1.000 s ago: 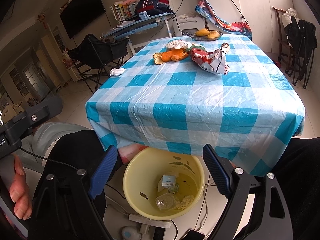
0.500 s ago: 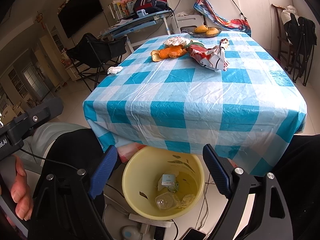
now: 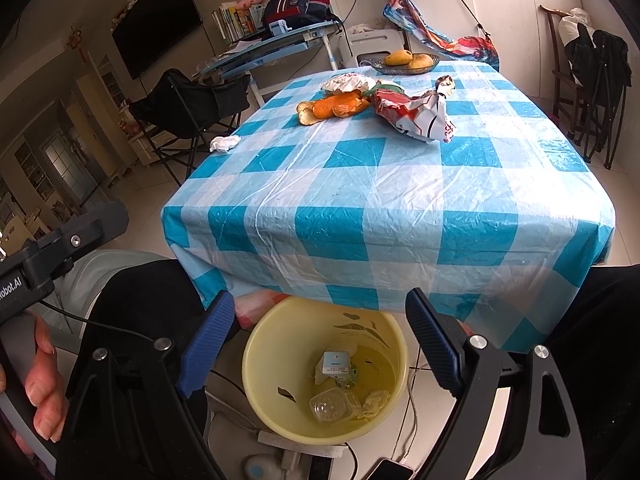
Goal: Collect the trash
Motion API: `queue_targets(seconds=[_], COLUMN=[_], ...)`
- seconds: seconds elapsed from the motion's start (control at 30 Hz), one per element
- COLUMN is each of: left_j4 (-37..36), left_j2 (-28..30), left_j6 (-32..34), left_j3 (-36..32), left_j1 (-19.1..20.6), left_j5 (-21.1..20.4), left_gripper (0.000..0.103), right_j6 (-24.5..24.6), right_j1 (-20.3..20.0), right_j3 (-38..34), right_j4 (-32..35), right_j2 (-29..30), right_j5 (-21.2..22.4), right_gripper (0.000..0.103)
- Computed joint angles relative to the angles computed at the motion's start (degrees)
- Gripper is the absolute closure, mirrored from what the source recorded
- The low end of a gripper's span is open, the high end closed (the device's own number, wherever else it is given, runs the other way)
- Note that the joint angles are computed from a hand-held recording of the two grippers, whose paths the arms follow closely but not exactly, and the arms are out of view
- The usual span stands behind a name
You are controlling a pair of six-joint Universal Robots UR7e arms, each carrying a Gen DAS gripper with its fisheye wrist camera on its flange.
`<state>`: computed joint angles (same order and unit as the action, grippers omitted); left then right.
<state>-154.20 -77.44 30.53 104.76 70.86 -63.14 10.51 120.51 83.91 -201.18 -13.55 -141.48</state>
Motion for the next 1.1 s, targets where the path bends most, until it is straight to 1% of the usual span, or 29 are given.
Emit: queue_targets(seconds=[0.67, 1.1], left_j4=[-0.34, -1.41], left_j2=[2.85, 7.58], left_j6=[-2.45, -4.31], left_j3=[-2.78, -8.17], left_j1=[1.29, 1.97], left_j5=[0.39, 0.61], left_gripper=[0.007, 0.007], right_j6=[-0.57, -2.77], right_j1=[-0.73, -1.68], right_j3=[-0.30, -0.28], right_j4=[-2.39, -4.97], right_j2=[0.14, -0.69], right_j5=[-0.79, -2.38], right_gripper=[0.019, 0.019])
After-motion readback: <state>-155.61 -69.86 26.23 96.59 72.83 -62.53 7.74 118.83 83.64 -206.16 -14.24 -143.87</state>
